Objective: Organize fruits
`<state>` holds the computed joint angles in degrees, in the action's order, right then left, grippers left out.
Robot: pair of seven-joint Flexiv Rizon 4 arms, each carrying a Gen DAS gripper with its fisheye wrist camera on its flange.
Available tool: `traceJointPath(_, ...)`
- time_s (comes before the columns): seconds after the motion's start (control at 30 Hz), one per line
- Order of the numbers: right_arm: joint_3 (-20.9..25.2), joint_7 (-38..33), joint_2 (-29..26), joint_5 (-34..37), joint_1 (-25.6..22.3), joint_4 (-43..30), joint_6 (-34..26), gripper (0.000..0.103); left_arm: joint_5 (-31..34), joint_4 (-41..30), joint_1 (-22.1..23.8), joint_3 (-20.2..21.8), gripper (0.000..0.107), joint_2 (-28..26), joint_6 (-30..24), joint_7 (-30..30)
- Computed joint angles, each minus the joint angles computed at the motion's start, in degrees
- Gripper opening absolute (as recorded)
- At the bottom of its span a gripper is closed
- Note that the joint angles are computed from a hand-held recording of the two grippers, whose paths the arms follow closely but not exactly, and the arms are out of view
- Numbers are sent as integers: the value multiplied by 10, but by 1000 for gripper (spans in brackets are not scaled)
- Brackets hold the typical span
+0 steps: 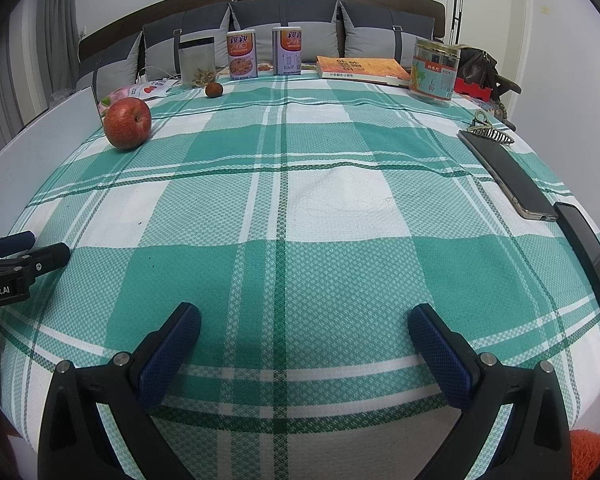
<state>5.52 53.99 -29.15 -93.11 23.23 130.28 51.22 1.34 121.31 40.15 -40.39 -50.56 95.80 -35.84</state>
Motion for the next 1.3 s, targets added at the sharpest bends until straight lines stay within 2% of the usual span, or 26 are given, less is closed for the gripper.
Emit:
traceJointPath(0.07, 0, 0, 0, 0, 0, 0, 0, 103, 1, 2, 1, -1, 95, 2, -2, 1)
traceJointPath(0.17, 0, 0, 0, 0, 0, 0, 0, 103, -13, -20, -8, -5, 95, 5, -44, 14)
traceJointPath(0.23, 0, 0, 0, 1, 0, 0, 1, 103, -52, -55, -35, 0, 95, 9, -81, 5)
traceJointPath(0.37, 0, 1, -1, -2, -2, 0, 5, 103, -113, -117, -82, -1, 94, 2, -93, -7)
traceJointPath(0.47, 0, 0, -1, -3, -3, 0, 7, 103, -136, -172, -143, 30, 95, 1, -112, 2)
traceJointPath(0.57, 0, -2, -1, -4, -4, -1, 9, 103, -152, -226, -215, 86, 94, -2, -127, 4)
traceJointPath(0.63, -1, -2, -1, -6, -5, -1, 10, 103, -175, -263, -256, 129, 88, -7, -157, -14)
traceJointPath(0.67, -1, -2, -1, -7, -5, -2, 10, 103, -191, -277, -265, 141, 68, -11, -175, -23)
traceJointPath(0.73, -1, -1, -1, -10, -6, -2, 11, 103, -233, -308, -262, 149, 59, -18, -251, -42)
traceJointPath(0.77, -1, -1, -1, -11, -7, -2, 11, 103, -248, -311, -260, 150, 61, -18, -262, -44)
traceJointPath(0.87, 0, -2, -1, -12, -8, -3, 12, 103, -283, -310, -249, 147, 74, -19, -246, -26)
traceJointPath(0.97, 0, -2, -2, -12, -8, -3, 12, 103, -316, -318, -251, 154, 77, -21, -233, -21)
traceJointPath(1.13, 0, -3, -2, -12, -8, -4, 12, 103, -353, -338, -262, 172, 81, -28, -255, -21)
traceJointPath(1.23, 0, -2, -2, -12, -8, -4, 11, 103, -368, -323, -256, 161, 81, -22, -256, 9)
traceJointPath(1.3, 0, -2, -2, -13, -8, -3, 12, 103, -383, -297, -243, 144, 86, -14, -249, 40)
